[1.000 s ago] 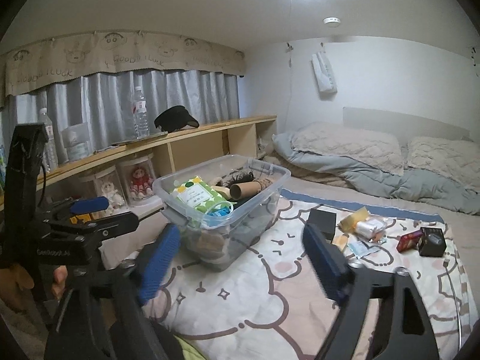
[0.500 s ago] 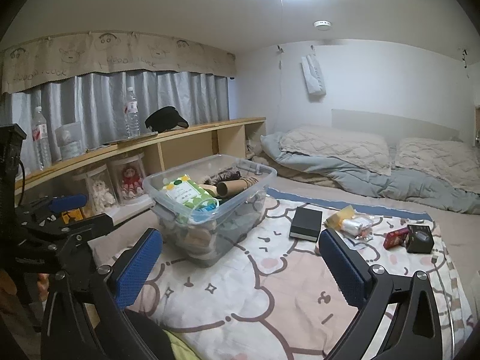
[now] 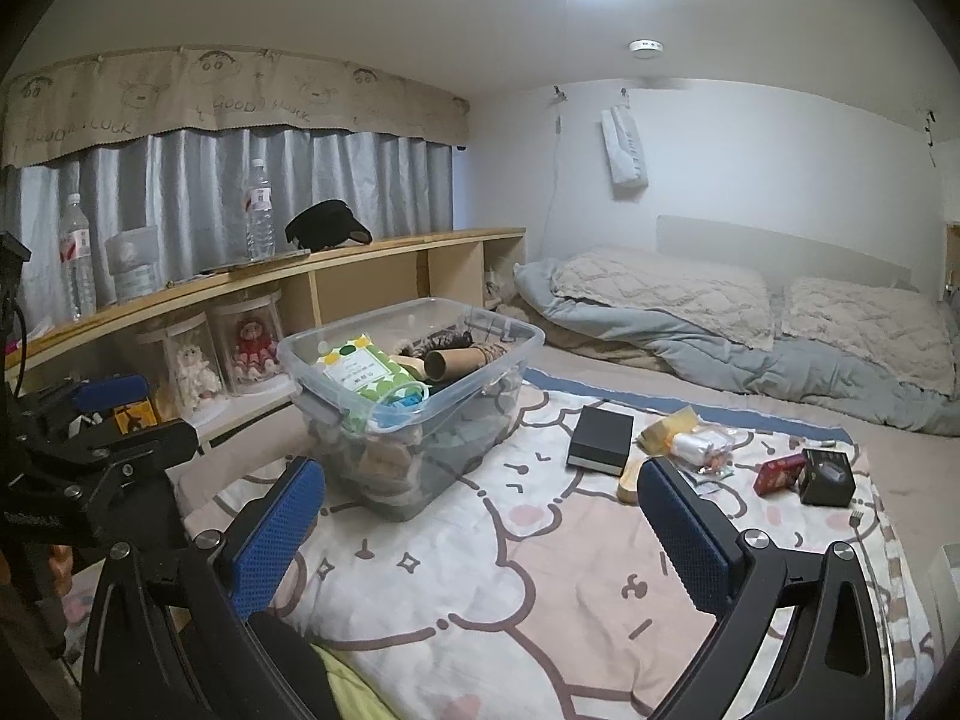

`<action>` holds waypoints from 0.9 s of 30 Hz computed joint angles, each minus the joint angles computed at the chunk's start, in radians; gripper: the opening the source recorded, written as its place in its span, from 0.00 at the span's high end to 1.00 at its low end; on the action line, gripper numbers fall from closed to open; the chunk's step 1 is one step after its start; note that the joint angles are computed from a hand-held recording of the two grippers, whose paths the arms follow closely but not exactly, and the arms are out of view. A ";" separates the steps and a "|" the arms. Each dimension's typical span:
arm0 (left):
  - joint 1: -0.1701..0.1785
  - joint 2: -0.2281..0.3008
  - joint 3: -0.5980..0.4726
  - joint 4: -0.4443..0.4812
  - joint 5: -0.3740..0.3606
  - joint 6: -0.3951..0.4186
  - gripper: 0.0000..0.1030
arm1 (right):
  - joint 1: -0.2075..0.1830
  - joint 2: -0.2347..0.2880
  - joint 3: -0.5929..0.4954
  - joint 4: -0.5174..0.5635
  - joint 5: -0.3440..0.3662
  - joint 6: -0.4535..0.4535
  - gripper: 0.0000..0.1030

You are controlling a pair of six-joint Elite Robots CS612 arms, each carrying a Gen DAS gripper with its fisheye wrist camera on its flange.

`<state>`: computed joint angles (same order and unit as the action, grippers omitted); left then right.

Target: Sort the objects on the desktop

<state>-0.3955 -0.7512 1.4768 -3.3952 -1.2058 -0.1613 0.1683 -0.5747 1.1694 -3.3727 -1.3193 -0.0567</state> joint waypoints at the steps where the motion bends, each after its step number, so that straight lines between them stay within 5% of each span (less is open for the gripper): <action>1: 0.000 0.000 0.000 0.000 0.003 0.001 0.00 | 0.000 0.000 0.000 0.000 0.000 0.000 0.00; 27: -0.003 0.003 0.001 -0.011 0.022 -0.002 0.00 | 0.003 -0.009 0.015 0.006 0.002 -0.013 0.00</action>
<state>-0.3981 -0.7483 1.4781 -3.4065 -1.1839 -0.1638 0.1715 -0.5838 1.1847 -3.3671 -1.3170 -0.0697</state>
